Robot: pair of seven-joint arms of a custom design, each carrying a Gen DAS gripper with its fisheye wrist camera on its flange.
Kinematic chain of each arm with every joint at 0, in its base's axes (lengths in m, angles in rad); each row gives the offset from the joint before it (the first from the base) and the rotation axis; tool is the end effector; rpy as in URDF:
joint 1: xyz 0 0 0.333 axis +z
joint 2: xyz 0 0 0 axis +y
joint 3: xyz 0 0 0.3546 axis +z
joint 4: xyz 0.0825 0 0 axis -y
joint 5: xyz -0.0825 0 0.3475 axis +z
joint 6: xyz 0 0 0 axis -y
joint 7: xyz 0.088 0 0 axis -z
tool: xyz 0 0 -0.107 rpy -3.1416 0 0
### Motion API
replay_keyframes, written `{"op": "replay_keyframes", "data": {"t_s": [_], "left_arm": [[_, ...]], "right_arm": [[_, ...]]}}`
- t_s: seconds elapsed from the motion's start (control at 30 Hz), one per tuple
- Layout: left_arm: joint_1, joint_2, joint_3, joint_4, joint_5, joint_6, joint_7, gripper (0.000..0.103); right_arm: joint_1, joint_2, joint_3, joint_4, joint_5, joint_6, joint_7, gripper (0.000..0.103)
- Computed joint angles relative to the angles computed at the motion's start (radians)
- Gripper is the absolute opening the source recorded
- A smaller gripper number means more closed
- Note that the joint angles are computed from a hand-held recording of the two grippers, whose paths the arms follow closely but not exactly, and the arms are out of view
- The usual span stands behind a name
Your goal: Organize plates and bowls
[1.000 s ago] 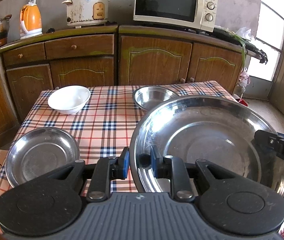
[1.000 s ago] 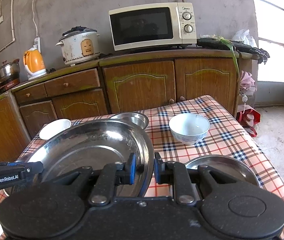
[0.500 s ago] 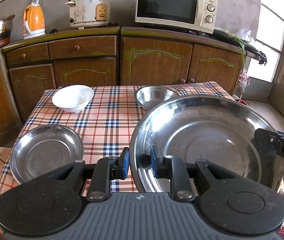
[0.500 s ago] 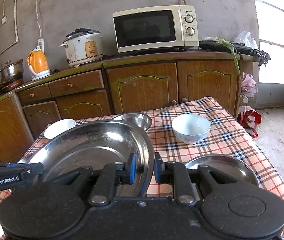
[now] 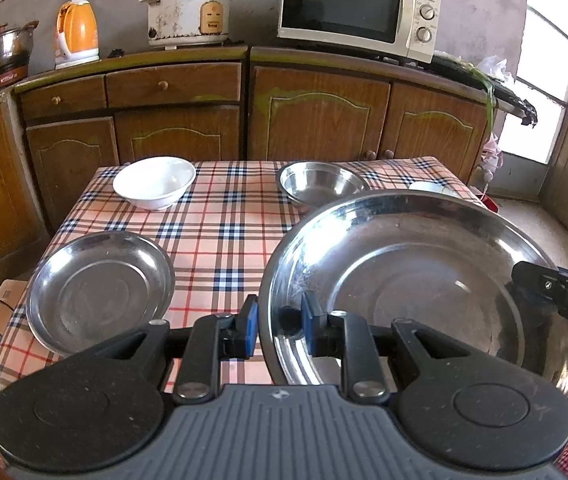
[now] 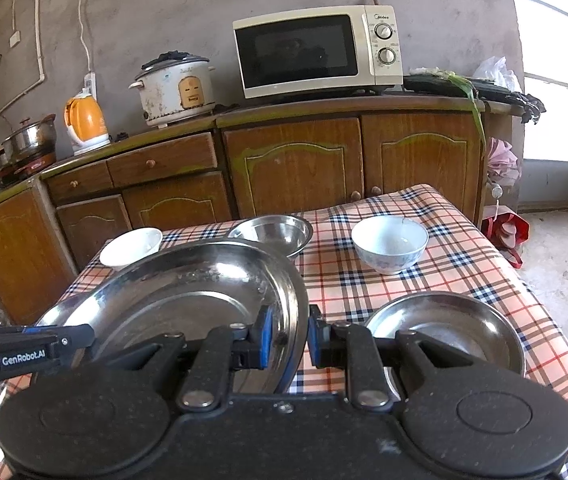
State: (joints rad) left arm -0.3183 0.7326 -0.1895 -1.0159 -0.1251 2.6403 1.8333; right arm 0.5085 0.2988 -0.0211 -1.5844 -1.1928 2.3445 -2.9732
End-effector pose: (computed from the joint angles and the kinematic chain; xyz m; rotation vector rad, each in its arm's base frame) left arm 0.7239 -0.3218 0.5671 -1.1963 2.2147 -1.1288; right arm 0.5963 0.3026 0.5718 -1.0837 1.9508 -1.0358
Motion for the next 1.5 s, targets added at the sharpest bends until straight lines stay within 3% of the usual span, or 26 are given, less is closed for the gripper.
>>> {"op": "replay_keyframes", "data": {"t_s": [0.53,1.5], "left_arm": [[0.009,-0.05,0.002,-0.111,0.0,0.048,0.001,0.024],[0.016,-0.08,0.012,-0.189,0.01,0.053,-0.011,0.024]], "right_arm": [[0.0,-0.015,0.012,-0.036,0.004,0.017,0.013,0.024],[0.009,0.0,0.016,-0.049,0.053,0.031,-0.027,0.024]]}}
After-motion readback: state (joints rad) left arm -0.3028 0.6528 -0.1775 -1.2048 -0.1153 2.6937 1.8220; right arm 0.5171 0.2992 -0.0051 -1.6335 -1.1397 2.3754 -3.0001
